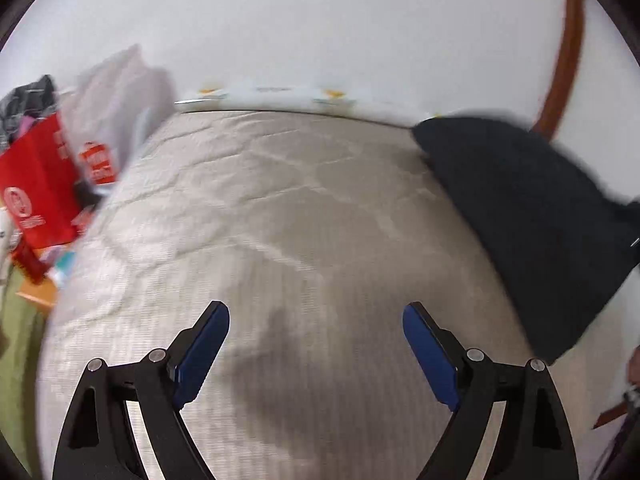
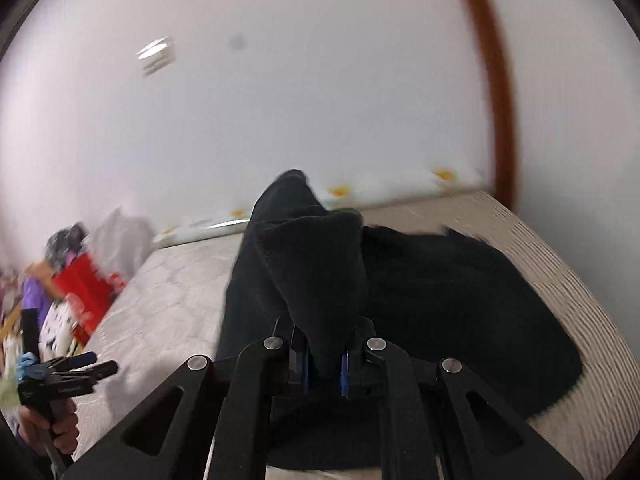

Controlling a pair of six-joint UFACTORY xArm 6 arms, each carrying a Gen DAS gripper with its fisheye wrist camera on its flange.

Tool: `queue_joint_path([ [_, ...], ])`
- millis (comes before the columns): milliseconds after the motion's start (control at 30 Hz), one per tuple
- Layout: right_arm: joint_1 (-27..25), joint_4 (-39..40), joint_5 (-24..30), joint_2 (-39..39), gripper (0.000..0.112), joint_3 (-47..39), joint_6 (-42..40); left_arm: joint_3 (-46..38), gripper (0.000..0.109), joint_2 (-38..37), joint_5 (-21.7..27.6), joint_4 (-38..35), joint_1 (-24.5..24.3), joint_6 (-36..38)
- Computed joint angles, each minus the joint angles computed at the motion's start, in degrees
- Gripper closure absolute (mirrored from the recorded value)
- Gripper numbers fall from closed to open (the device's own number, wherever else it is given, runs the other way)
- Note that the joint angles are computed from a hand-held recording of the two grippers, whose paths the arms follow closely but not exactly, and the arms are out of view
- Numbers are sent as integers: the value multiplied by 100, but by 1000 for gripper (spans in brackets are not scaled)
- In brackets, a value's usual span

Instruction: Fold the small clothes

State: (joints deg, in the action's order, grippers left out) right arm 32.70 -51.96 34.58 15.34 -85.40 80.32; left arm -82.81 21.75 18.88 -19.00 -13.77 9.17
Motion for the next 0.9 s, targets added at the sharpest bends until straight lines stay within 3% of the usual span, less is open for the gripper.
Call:
queue_joint_path([
  [133,-457,429,-441,-698,101,1312,205,-200,21,135,75,-969,-325,823],
  [233,-747,961,-1221,-881,99,1989,162,-271,21,157,179,-1198,-528,1198],
  [367,-789,961,-1373,-753,91,1954,220,-184,21,12,298,-1905,-800,1988],
  [500,-864,910,-1314,-516,67,1694,190,0,21,-199,461,-2534,-1022,2828],
  [533,-900,805,-1323,-478,66,1667,259,52,21,-240,470,-2636,-1074,3001],
  [667,-983,1128,-1396,-284,70,1517,-13,125,20,-279,653,-2622,-1274,3301],
  [700,-979,1120,-1331,-276,87,1487,-85,156,20,-285,635,-2588,-1320,3325],
  [733,-964,1042,-1231,-293,92,1465,-140,165,20,-258,572,-2522,-1400,3340],
  [900,-1022,638,-1329,-572,94,1749,-124,-59,22,70,381,-1793,-1616,2847],
])
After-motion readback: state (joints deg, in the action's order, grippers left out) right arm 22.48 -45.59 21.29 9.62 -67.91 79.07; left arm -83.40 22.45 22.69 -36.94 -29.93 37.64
